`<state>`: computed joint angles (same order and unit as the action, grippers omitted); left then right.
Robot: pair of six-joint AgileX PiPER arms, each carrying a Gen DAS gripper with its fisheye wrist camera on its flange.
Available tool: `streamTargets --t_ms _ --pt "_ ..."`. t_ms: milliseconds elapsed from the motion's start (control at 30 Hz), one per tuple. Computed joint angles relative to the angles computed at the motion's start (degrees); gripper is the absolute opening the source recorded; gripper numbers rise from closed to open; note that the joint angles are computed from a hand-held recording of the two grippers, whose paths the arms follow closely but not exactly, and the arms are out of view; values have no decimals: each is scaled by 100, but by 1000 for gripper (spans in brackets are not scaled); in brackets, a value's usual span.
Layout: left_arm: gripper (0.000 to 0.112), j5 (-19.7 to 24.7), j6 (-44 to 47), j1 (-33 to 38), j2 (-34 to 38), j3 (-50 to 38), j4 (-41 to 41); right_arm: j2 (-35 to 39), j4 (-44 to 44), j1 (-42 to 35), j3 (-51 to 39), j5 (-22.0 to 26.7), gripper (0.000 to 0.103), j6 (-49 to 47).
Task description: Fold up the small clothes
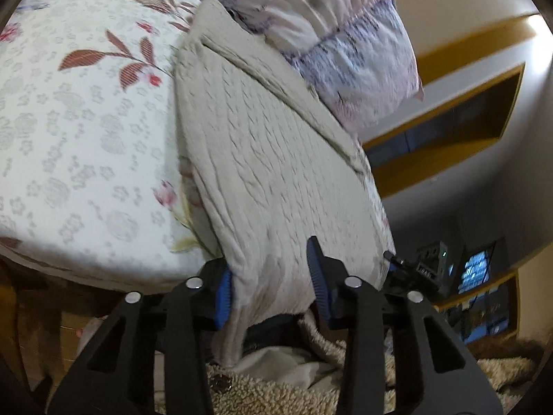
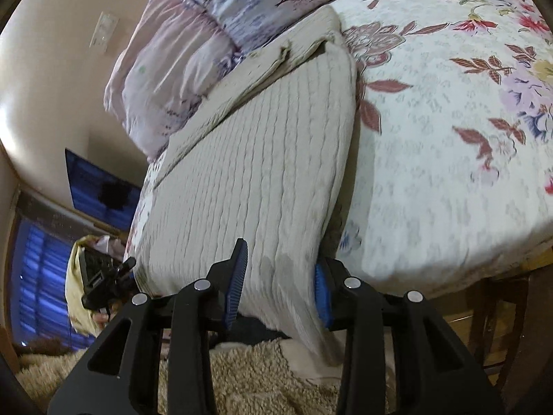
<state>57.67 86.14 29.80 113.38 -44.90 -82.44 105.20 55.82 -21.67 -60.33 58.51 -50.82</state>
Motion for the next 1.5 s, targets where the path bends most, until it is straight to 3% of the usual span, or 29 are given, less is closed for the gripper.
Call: streamTargets --t_ms 100,167,200,433,600,833,1133,1500 --pt "21 -197 2 -134 -53 -24 91 -37 -155 53 50 83 28 -22" --pt "12 -344 9 -181 -91 -14 95 -114 -204 167 107 -64 11 -43" --pt "9 -391 12 -181 -115 -21 90 -150 -151 179 129 -122 9 -68" --pt "6 -584 130 -169 -450 -127 -152 -647 834 128 247 -582 8 -886" --pt "6 -803 30 -270 -624 -430 -251 -928 1365 449 151 -1450 8 -1377" --pt "6 -1242 -635 -491 -521 -1454 -278 -734 1675 927 -396 -2350 8 -1595" --pt "6 -1535 -1958 -895 233 -3401 298 370 1262 1216 -2065 -2569 8 -649" --pt "6 -1360 -4631 -1176 2234 -6734 1946 2733 -542 1383 -5465 -1923 8 2167"
